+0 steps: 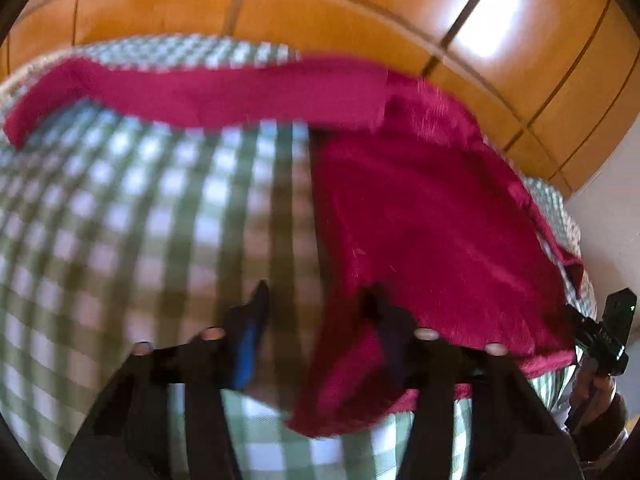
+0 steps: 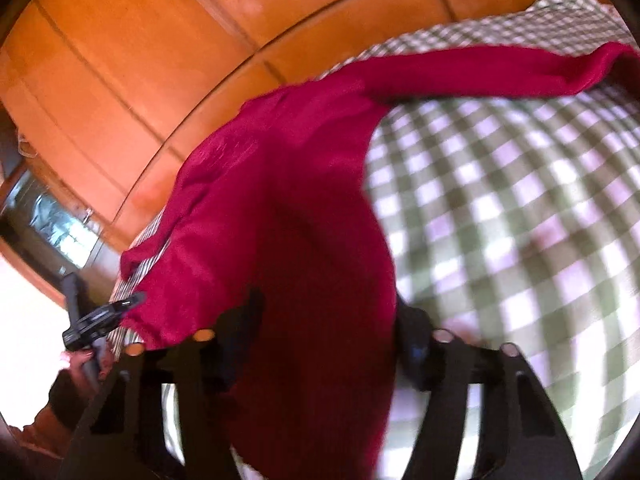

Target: Fold small clothes

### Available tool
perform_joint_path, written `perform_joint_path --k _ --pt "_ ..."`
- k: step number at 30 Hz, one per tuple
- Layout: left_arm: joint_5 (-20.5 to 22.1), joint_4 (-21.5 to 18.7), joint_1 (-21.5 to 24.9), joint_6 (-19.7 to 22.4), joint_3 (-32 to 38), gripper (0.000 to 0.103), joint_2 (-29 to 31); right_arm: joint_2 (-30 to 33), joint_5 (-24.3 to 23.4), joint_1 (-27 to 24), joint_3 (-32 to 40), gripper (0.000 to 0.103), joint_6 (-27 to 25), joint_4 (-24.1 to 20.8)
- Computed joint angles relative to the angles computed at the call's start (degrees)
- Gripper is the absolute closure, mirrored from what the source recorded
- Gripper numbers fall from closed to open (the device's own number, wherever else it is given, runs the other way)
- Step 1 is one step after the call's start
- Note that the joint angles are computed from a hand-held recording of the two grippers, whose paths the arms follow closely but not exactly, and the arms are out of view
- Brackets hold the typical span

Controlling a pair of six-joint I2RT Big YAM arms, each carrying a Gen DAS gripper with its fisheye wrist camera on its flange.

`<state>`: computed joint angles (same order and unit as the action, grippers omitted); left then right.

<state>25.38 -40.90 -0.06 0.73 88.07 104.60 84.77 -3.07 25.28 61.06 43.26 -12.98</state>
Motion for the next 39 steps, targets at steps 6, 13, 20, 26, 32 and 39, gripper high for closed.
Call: perform_joint_path --k 6,13,20,26,32,39 --pt "7.5 -2.0 -0.1 0.2 -2.8 0.098 -4.6 -1.0 -2.6 0.2 1.2 0.094 -3.7 -0.3" --pt "13.6 -6.0 1.6 4.2 -8.1 0.098 -13.5 -7.8 -5.3 -2.2 -0.8 0.095 -7.6 -0.6" --pt "15.3 -11.9 1.8 9.2 -13.1 0.099 -17.7 -14.4 -10.8 -2.6 -6.1 0.095 -10.7 -1.1" --pt "12.6 -14.3 1.4 10.2 -14.5 0.097 -14.7 -11.8 -9.5 -2.7 -7.1 0.09 -10.9 -7.9" --pt "17.1 -10.0 4.7 3.9 -13.4 0.03 -15.2 -11.2 -2.7 -3.1 -4.8 0.034 -7.7 -11.2" --pt "13.9 -0.7 7.2 -10.3 -9.6 0.022 -12.6 -3.9 12.2 -0.9 8.0 0.005 -13.5 -16.3"
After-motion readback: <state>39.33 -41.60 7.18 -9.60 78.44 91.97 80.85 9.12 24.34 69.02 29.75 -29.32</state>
